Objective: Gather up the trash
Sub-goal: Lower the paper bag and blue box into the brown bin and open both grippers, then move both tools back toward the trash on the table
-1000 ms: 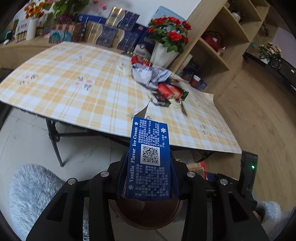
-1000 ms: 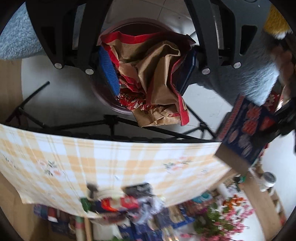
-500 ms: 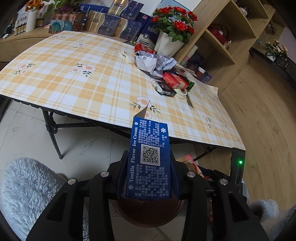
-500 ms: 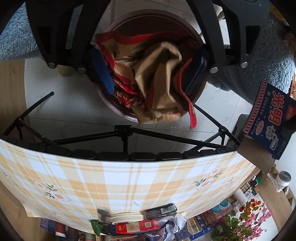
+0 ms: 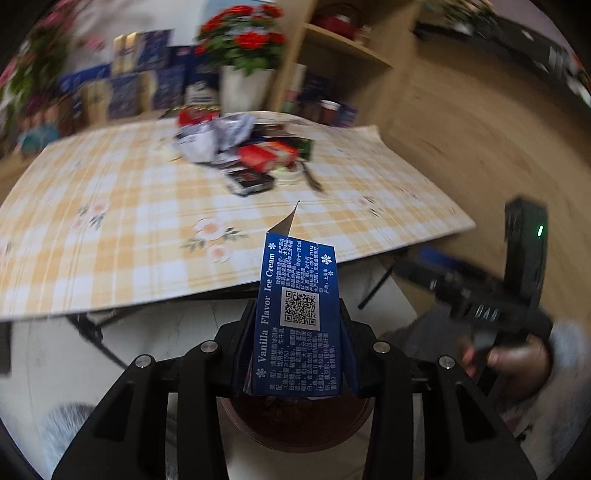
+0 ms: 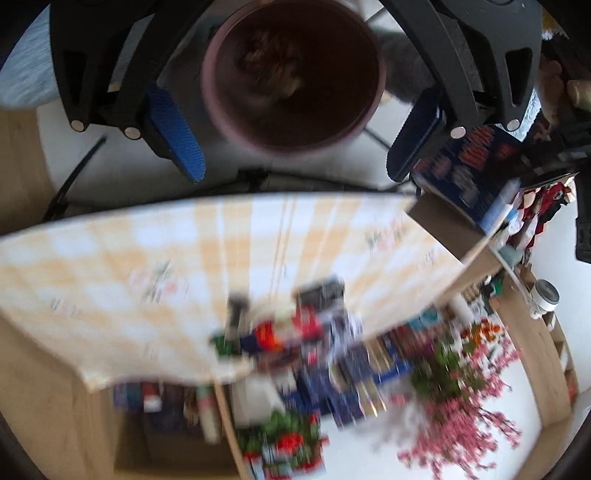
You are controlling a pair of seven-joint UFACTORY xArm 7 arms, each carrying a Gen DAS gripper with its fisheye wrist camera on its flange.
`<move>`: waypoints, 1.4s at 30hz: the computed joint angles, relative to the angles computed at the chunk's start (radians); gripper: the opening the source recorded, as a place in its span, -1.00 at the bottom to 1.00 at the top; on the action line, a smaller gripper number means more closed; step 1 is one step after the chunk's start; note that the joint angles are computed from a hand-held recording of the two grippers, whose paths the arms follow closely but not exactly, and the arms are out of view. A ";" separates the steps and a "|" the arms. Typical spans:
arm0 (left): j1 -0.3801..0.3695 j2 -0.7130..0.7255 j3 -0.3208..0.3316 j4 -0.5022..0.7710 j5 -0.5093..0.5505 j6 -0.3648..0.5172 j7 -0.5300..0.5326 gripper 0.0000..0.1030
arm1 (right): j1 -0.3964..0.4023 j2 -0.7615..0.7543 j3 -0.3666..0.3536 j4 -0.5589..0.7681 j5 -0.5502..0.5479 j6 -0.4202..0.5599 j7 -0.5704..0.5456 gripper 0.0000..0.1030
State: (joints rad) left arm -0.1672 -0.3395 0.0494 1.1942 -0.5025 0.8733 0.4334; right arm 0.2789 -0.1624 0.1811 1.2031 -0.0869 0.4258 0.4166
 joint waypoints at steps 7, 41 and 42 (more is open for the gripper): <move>-0.033 0.042 -0.029 -0.014 0.012 -0.005 0.101 -0.23 | -0.085 -0.075 0.036 -0.062 -0.244 -0.098 0.109 0.89; 0.049 0.027 -0.055 -0.145 0.165 -0.310 -0.279 0.86 | -0.082 -0.007 0.011 -0.053 -0.196 -0.029 0.243 0.89; 0.049 0.025 -0.051 -0.147 0.169 -0.317 -0.292 0.86 | -0.081 -0.006 0.010 -0.051 -0.196 -0.025 0.243 0.89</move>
